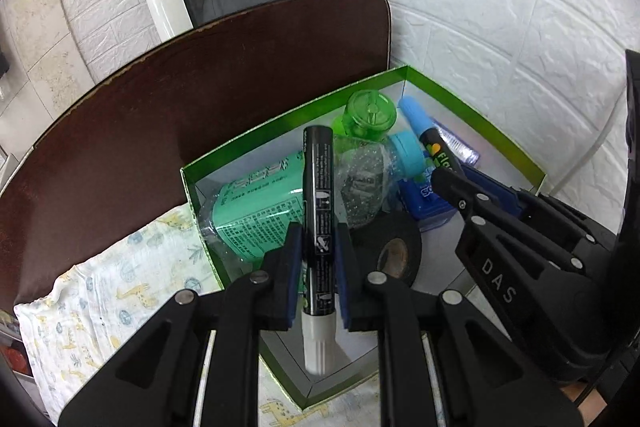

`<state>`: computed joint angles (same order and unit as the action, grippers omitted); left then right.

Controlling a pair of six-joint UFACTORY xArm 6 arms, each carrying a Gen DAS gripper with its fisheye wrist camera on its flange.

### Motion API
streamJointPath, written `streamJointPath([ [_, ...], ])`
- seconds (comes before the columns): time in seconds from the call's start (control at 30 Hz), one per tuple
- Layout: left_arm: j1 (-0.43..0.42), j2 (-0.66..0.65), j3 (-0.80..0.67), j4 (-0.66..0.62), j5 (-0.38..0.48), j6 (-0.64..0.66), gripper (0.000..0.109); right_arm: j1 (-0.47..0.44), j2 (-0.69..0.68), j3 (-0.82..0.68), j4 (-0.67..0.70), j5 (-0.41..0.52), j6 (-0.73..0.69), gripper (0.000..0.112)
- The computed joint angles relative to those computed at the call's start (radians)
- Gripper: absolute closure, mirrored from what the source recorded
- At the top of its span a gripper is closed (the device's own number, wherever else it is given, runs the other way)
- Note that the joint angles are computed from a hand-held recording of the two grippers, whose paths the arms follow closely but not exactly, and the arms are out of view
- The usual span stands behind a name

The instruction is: Organize rigid objects

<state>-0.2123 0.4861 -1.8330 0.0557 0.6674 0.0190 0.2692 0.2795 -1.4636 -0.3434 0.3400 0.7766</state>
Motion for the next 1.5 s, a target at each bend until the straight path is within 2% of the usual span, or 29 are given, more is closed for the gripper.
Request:
streamJointPath([
  [0.17, -0.005, 0.006, 0.018, 0.032, -0.008, -0.019, 0.094, 0.002, 0.011, 0.006, 0.051, 0.032, -0.035, 0.095],
  [0.23, -0.004, 0.002, 0.030, 0.017, -0.014, -0.014, 0.094, 0.002, 0.000, 0.016, 0.013, 0.039, -0.005, 0.095],
  [0.4, -0.008, -0.040, 0.105, 0.045, -0.076, -0.026, 0.091, 0.004, -0.051, 0.068, 0.035, 0.031, -0.003, 0.095],
  [0.43, -0.007, -0.046, 0.112, 0.042, -0.077, -0.027, 0.088, 0.004, -0.064, 0.081, 0.020, 0.031, 0.013, 0.095],
  [0.5, -0.004, -0.072, 0.147, 0.033, -0.097, -0.032, 0.071, 0.004, -0.091, 0.109, 0.009, 0.027, 0.033, 0.095],
  [0.57, -0.002, -0.111, 0.205, 0.044, -0.150, -0.051, 0.063, 0.004, -0.128, 0.150, 0.013, 0.016, 0.048, 0.095],
  [0.73, -0.005, -0.195, 0.318, 0.031, -0.219, -0.051, 0.052, 0.021, -0.226, 0.233, -0.089, 0.049, 0.132, 0.095],
  [0.83, -0.012, -0.246, 0.394, 0.036, -0.263, -0.045, 0.048, 0.043, -0.273, 0.269, -0.114, 0.084, 0.132, 0.092],
  [0.93, -0.014, -0.298, 0.468, 0.094, -0.310, -0.094, 0.048, 0.066, -0.305, 0.285, -0.176, 0.132, 0.168, 0.088],
  [1.03, -0.006, -0.348, 0.532, 0.072, -0.339, -0.083, 0.047, 0.090, -0.343, 0.304, -0.249, 0.179, 0.226, 0.080],
  [1.1, 0.001, -0.383, 0.576, 0.063, -0.361, -0.087, 0.047, 0.111, -0.366, 0.313, -0.308, 0.220, 0.283, 0.065],
  [1.13, 0.004, -0.400, 0.597, 0.068, -0.374, -0.098, 0.047, 0.122, -0.376, 0.316, -0.340, 0.237, 0.317, 0.061],
  [1.2, 0.010, -0.430, 0.636, 0.108, -0.395, -0.139, 0.046, 0.139, -0.394, 0.325, -0.398, 0.258, 0.378, 0.047],
  [1.27, 0.013, -0.457, 0.670, 0.159, -0.414, -0.187, 0.043, 0.156, -0.415, 0.336, -0.438, 0.279, 0.425, 0.040],
  [1.33, 0.016, -0.482, 0.700, 0.187, -0.427, -0.221, 0.040, 0.170, -0.431, 0.339, -0.472, 0.300, 0.453, 0.039],
  [1.43, 0.014, -0.515, 0.739, 0.116, -0.441, -0.168, 0.038, 0.188, -0.453, 0.344, -0.488, 0.333, 0.452, 0.039],
  [1.5, 0.016, -0.531, 0.760, 0.127, -0.459, -0.170, 0.037, 0.192, -0.467, 0.351, -0.492, 0.339, 0.453, 0.038],
])
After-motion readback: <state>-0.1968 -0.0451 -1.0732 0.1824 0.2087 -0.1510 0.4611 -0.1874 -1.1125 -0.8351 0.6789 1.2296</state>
